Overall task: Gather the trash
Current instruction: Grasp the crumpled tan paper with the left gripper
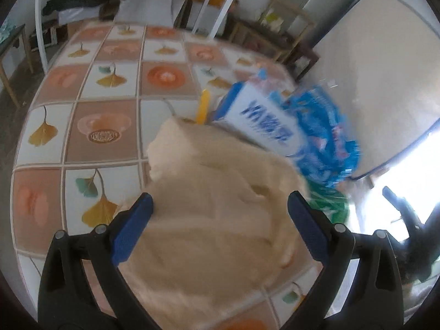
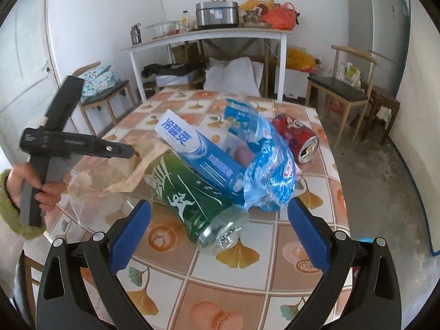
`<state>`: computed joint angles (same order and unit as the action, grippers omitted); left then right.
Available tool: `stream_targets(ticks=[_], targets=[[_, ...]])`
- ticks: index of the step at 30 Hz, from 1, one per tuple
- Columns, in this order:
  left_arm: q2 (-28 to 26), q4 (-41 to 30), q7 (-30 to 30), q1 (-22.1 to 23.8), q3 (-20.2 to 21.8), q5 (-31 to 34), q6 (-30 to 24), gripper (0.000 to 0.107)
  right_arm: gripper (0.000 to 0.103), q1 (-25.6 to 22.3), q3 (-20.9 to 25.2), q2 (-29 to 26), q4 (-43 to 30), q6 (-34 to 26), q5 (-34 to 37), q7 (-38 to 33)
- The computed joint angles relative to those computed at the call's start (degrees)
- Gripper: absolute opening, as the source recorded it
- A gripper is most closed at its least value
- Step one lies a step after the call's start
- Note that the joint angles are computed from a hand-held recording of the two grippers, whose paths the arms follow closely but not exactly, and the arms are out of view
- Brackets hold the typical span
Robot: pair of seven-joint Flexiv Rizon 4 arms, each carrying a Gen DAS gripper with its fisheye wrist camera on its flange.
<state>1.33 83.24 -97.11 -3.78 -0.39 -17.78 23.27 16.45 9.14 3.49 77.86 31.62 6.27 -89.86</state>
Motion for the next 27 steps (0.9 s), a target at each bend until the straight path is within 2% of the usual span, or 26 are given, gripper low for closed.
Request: stream_targets(ticks=[2, 3, 6, 9, 11, 13, 22, 26, 27], targets=[[-1.07, -0.89, 0.08, 0.34, -0.02, 0.06, -2.07, 0.074, 0.097, 0.04, -0.16, -0.50, -0.63, -0.24, 0.16, 0.64], [-1.27, -1.03, 0.02, 0.44, 0.03, -0.07, -2.87, 0.072, 0.097, -0.07, -0.22, -0.44, -0.61, -0.11, 0.35, 0.78], [-0.94, 0.07, -0.05, 0.75, 0.49, -2.14, -2.81, 0.053, 0.097, -0.13, -0.35, -0.84, -1.22, -0.32, 0.92, 0.87], [-0.22, 1.33, 0.02, 0.96, 0.84, -3.27, -1.50, 0.035, 0.097, -0.25, -0.33, -0.80, -1.34, -0.68, 1.54, 1.00], [0.52, 2.29, 0.05, 1.02, 1.03, -3.90, -0.50, 0.015, 0.097, -0.29, -0.33, -0.73, -1.42, -0.71, 1.81, 1.04], [1.48, 3.35, 0.00, 0.99, 1.18, -4.02, 1.09, 0.005, 0.097, -0.40, -0.35, -0.53, -1.34, -0.52, 1.91, 1.10], [10.12, 10.24, -1.07, 0.25, 2.34, -4.01, 13.96, 0.002, 0.097, -1.19, -1.10, 0.42, -1.71, 0.10, 3.99, 1.11], [16.07, 14.24, -0.68, -1.15, 2.59, -3.73, 18.51, 0.002, 0.096, -1.21, -1.58, 1.22, -2.43, 1.17, 8.56, -1.05], [17.52, 15.39, -0.63, -1.66, 2.57, -3.77, 19.40, 0.002, 0.093, -1.06, -1.74, 1.51, -2.80, 1.48, 10.42, -2.21]])
